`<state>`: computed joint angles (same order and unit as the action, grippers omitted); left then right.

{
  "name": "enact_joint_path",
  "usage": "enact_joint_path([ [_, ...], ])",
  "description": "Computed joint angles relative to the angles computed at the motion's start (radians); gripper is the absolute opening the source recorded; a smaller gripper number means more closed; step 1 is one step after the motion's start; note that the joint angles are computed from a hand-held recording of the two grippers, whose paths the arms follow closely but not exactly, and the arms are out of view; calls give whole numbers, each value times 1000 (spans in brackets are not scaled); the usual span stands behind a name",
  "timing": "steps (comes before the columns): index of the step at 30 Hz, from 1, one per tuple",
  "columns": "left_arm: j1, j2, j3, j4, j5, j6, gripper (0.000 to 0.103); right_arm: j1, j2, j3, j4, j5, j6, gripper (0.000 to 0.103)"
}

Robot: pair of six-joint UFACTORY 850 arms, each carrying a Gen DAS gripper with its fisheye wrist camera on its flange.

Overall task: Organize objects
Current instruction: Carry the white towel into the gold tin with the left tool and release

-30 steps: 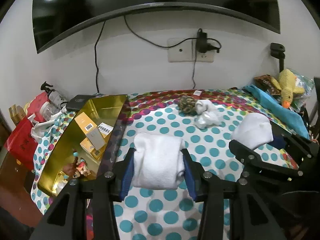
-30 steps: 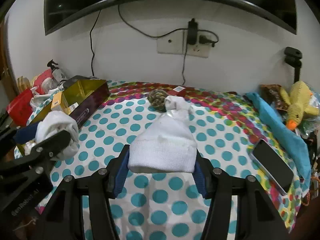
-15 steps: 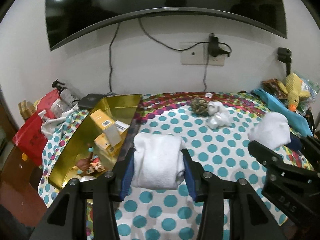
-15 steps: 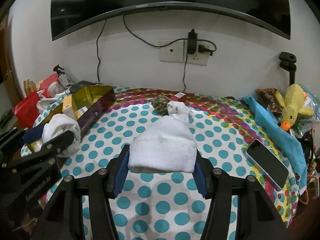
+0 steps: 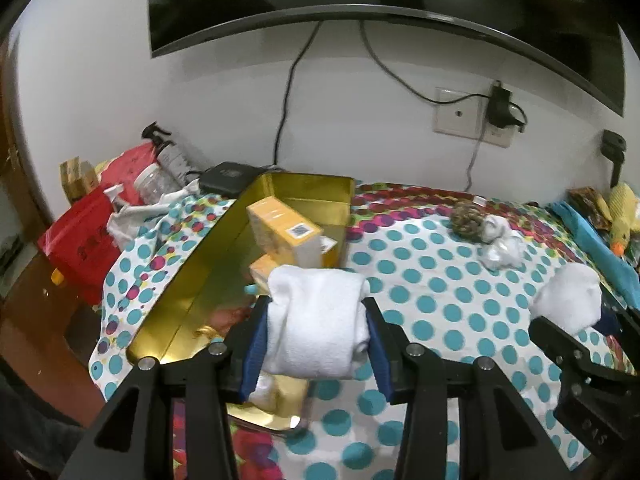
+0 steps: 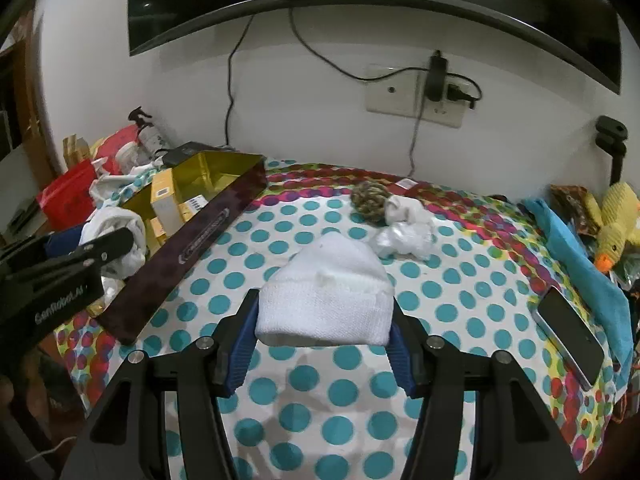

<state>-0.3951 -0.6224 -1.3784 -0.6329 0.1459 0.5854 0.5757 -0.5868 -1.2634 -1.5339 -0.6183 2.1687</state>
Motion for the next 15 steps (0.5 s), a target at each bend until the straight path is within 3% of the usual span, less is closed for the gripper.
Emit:
enact_joint_path([
  [6,55,-9,-1,-23,6,11,45,7,-43,-57,24,22,-56,55],
  [15,116,-33,-16,-208,4,208,45,15,-81,-110,26,50,-86,55],
])
